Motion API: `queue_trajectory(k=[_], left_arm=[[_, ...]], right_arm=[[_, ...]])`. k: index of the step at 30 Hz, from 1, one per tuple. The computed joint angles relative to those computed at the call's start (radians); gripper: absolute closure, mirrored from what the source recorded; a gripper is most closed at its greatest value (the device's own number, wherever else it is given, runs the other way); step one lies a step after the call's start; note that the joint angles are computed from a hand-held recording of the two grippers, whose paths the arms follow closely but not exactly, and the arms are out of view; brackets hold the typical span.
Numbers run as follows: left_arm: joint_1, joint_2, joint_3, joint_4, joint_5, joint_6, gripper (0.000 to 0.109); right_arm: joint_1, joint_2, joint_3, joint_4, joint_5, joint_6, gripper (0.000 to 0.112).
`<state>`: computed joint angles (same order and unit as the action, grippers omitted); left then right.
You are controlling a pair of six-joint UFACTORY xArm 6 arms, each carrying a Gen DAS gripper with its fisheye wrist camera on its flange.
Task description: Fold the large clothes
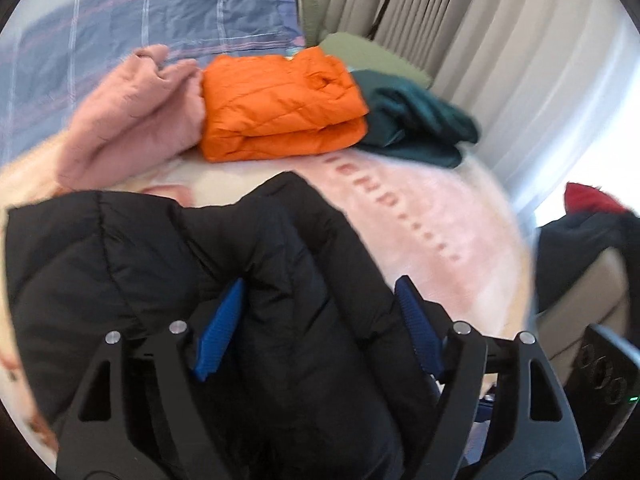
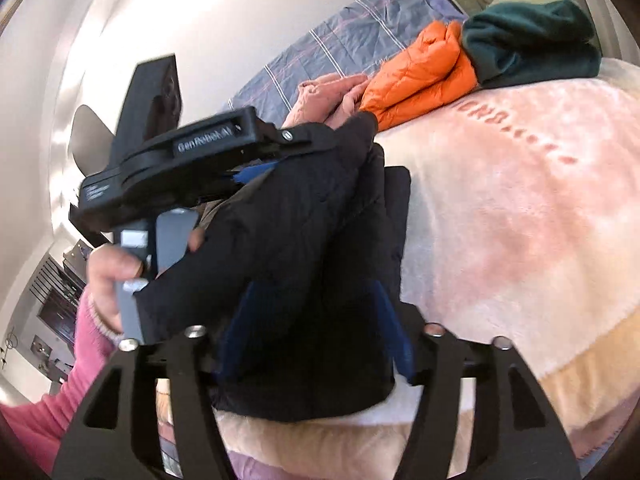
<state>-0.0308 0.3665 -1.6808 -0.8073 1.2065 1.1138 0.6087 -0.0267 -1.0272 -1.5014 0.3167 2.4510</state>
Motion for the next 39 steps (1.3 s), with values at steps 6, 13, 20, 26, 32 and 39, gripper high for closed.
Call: queue_trajectory(k=[6, 13, 20, 26, 32, 39], left_arm=[[0.074, 0.145, -0.188, -0.151, 0.257, -0.108, 0.031], [0.065, 0.103, -0.093, -0.200, 0.215, -0.042, 0.031], [0.092, 0.053, -0.064, -0.190, 0.226, 0.057, 0.029], [0.136, 0.044, -0.077, -0.217, 0.083, 0.134, 0.031], [0.055, -0.020, 0.113, -0.066, -0.247, 0.316, 0.032], [-0.027, -0.114, 0.314, -0.130, -0.495, 0.552, 0.031]], right_arm=[[0.016, -0.062, 0.011, -0.219, -0.053, 0.180, 0.037], [0.119, 0.006, -0.077, 0.142, 0.156, -0.297, 0.029], [0.096, 0.033, -0.007, 0.179, 0.199, -0.115, 0.082], [0.133, 0.034, -0.007, 0.210, 0.243, -0.192, 0.083], [0.128, 0.038, -0.007, 0.251, 0.267, -0.209, 0.063], [0.163, -0.006, -0.016, 0.282, 0.387, -0.303, 0.060]])
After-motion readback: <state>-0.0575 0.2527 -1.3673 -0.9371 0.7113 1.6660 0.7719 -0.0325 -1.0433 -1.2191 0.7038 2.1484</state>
